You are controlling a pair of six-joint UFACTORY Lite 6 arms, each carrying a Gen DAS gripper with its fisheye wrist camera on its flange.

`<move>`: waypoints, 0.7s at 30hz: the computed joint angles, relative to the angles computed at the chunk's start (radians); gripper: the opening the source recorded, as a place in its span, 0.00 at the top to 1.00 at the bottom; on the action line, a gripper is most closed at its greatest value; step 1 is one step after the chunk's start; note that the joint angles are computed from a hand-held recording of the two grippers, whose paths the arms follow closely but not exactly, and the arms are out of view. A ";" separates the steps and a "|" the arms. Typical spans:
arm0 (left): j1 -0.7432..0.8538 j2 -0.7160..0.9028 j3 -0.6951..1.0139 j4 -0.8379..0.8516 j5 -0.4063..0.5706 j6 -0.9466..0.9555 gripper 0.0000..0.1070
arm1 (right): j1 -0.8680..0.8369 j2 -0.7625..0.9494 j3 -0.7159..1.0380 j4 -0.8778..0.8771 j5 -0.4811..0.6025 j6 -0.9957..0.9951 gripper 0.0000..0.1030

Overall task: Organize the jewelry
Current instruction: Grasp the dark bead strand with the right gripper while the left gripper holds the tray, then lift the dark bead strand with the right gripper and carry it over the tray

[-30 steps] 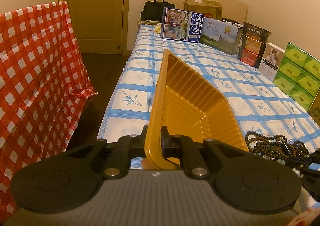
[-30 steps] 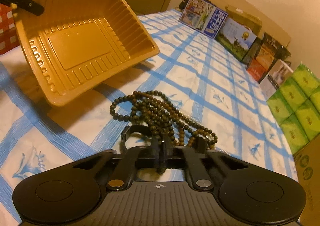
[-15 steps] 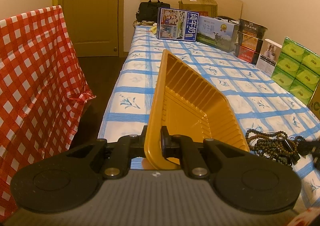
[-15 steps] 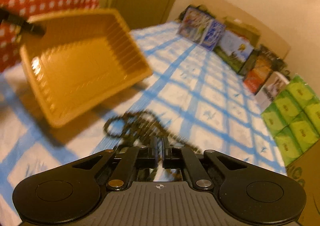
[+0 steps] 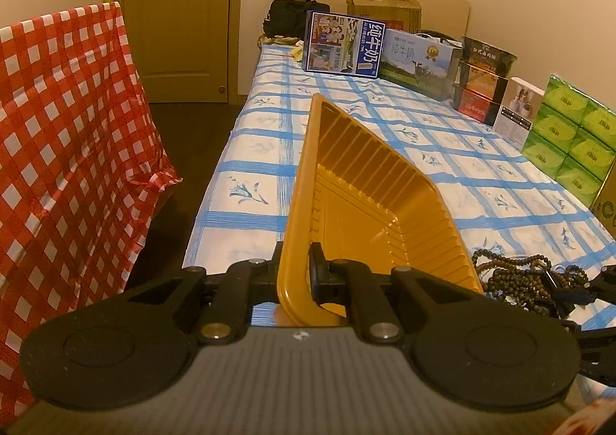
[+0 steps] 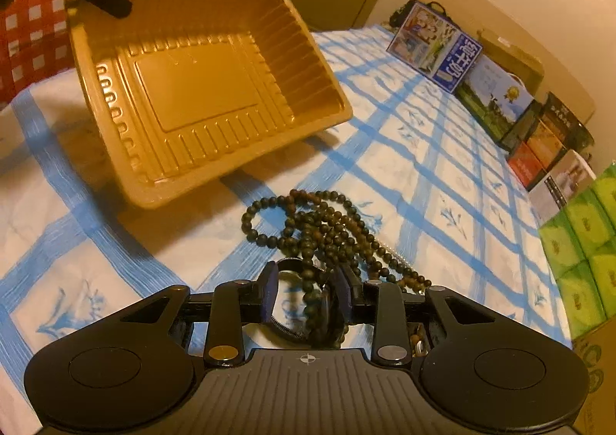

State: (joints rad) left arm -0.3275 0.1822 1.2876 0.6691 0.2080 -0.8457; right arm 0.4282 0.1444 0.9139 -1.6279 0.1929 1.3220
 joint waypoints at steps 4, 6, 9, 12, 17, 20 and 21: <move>-0.006 -0.003 0.001 -0.003 0.006 -0.002 0.91 | 0.016 0.056 0.047 0.111 0.026 -0.146 0.69; -0.004 -0.002 0.001 -0.004 0.003 -0.002 0.91 | 0.020 0.077 0.079 0.236 0.025 -0.278 0.75; -0.005 -0.001 0.000 0.001 0.003 -0.010 0.91 | 0.019 0.090 0.109 0.420 0.015 -0.452 0.79; -0.005 -0.002 -0.001 0.001 0.003 -0.009 0.91 | 0.019 0.118 0.138 0.488 0.057 -0.495 0.80; -0.006 0.000 0.003 0.000 0.006 -0.012 0.91 | 0.002 0.164 0.173 0.650 0.087 -0.619 0.80; -0.007 -0.001 0.003 0.000 0.006 -0.008 0.91 | -0.009 0.173 0.170 0.587 0.071 -0.556 0.93; -0.005 -0.001 0.002 -0.003 0.004 -0.003 0.91 | -0.012 0.168 0.162 0.564 0.064 -0.535 0.93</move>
State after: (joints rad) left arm -0.3322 0.1810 1.2891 0.6664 0.2117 -0.8485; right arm 0.4162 0.3122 1.0763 -1.0634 0.2569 0.7874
